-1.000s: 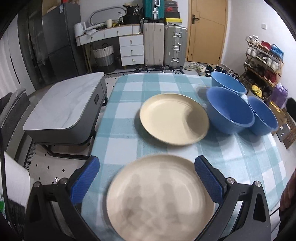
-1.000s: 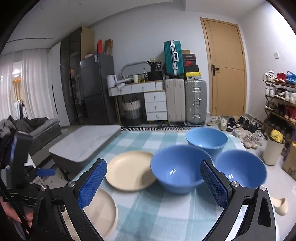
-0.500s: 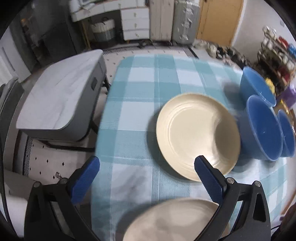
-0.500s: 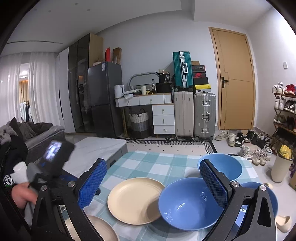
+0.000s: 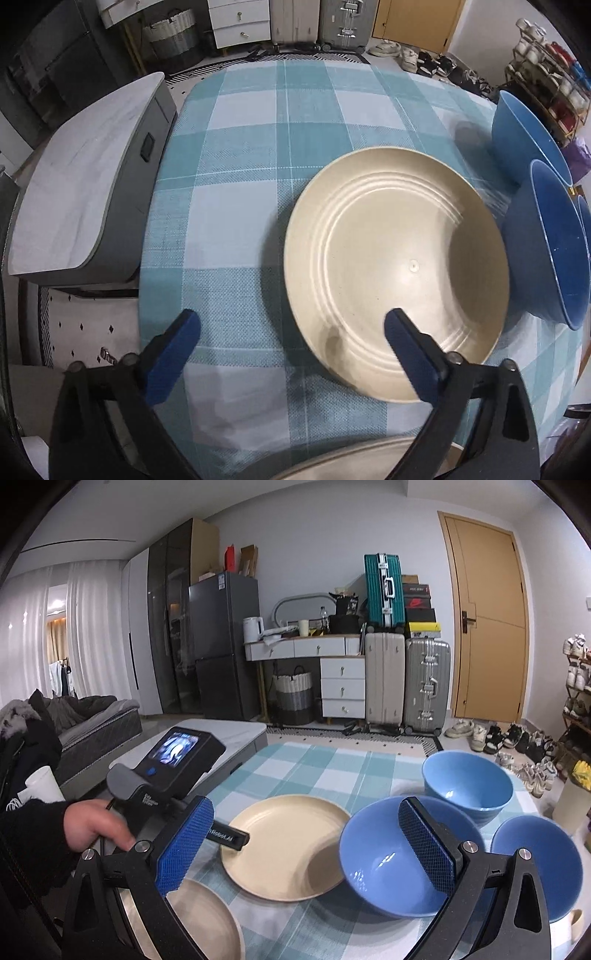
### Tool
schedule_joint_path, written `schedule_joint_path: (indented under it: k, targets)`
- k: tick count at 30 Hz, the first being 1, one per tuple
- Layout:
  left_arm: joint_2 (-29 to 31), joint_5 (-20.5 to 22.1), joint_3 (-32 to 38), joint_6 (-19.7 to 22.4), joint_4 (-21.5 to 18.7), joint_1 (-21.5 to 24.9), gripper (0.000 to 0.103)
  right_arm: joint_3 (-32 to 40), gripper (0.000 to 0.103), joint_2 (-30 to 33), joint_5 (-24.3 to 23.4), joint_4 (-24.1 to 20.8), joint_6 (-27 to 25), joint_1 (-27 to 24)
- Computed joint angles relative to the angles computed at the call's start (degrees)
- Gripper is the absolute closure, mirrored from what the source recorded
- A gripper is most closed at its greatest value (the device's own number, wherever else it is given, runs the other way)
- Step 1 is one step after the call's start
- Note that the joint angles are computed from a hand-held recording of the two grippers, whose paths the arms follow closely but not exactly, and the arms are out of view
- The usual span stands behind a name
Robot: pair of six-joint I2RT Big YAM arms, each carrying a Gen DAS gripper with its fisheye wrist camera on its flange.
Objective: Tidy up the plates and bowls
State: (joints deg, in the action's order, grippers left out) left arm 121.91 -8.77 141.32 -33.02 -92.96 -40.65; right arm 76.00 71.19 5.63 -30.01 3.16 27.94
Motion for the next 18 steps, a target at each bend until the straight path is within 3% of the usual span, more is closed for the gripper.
schedule_joint_path:
  k: [4,14,18]
  targets:
    - [-0.7,1.4,-2.0,0.9,2.3,0.4,0.015,0.2,0.001,0.8,-1.4,-0.6,0.9,-0.2]
    - [-1.9,4.9,-5.7,2.9,4.9,0.8,0.071,-1.3,0.001,-0.3,-1.8,-1.3,2.0,0.0]
    - [-2.5,5.8,-7.0,2.0,5.8,1.1,0.071,-1.4,0.001,-0.4,-1.8,-1.9,2.3,-0.1]
